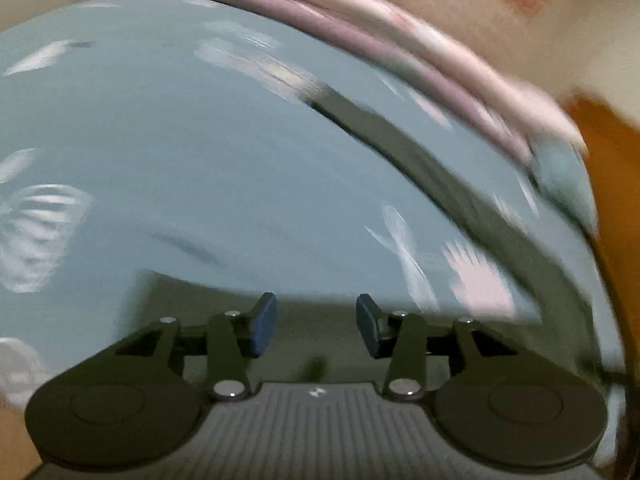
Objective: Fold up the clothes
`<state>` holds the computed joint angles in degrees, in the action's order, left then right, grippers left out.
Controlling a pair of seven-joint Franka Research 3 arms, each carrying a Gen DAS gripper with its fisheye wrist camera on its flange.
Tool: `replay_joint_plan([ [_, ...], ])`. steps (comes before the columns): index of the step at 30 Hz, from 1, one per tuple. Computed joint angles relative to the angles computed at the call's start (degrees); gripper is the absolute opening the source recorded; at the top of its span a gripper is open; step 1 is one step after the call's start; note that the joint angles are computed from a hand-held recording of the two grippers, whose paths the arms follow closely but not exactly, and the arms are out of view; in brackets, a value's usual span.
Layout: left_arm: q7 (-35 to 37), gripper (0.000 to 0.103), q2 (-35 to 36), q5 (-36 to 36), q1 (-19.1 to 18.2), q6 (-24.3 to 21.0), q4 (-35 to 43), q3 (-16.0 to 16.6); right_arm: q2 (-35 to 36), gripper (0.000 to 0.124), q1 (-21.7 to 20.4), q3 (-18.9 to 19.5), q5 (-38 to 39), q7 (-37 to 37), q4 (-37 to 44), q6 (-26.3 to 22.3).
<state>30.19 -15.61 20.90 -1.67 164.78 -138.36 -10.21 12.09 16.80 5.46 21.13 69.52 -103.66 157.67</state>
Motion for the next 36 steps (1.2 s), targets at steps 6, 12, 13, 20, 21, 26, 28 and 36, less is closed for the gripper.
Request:
replay_joint_plan([
  [6, 10.59, 0.051, 6.93, 3.61, -4.00, -3.26, 5.12, -1.36, 9.49, 0.053, 3.25, 3.67, -0.84, -10.87, 10.88, -3.43],
  [12, 5.85, 0.059, 8.05, 13.68, -2.15, -4.68, 5.71, -1.60, 18.47, 0.059, 7.71, -0.21, -7.27, -4.12, 22.12, -4.18],
  [13, 5.34, 0.061, 7.64, 14.28, -1.95, -4.79, 5.40, -1.32, 19.75, 0.059, 8.16, -1.00, -7.94, -1.73, 24.40, -5.08],
  [20, 9.34, 0.068, 2.59, 7.93, -2.28, -1.16, -0.64, 1.37, 15.39, 0.065, 4.29, 3.93, -3.25, -3.25, 23.23, -11.50],
  [21, 9.60, 0.068, 1.94, 7.37, -1.94, -1.07, -1.75, 1.33, 13.95, 0.068, 3.56, 5.03, -1.35, -5.38, 21.69, -12.82],
  [26, 5.57, 0.067, -1.35, 10.37, 2.21, -5.42, -3.44, -1.28, 10.81, 0.069, 7.04, 2.11, -4.68, -2.29, 17.22, -18.32],
  [28, 7.45, 0.067, -1.95, 8.90, 1.49, -4.05, -3.50, 0.27, 8.63, 0.069, 7.73, 1.29, -6.21, -0.51, 13.99, -16.74],
  [36, 28.11, 0.069, 4.79, -7.79, -7.46, 5.82, 0.21, 6.97, 6.01, 0.077, 9.81, -2.36, -13.68, 18.73, 9.90, -11.97],
])
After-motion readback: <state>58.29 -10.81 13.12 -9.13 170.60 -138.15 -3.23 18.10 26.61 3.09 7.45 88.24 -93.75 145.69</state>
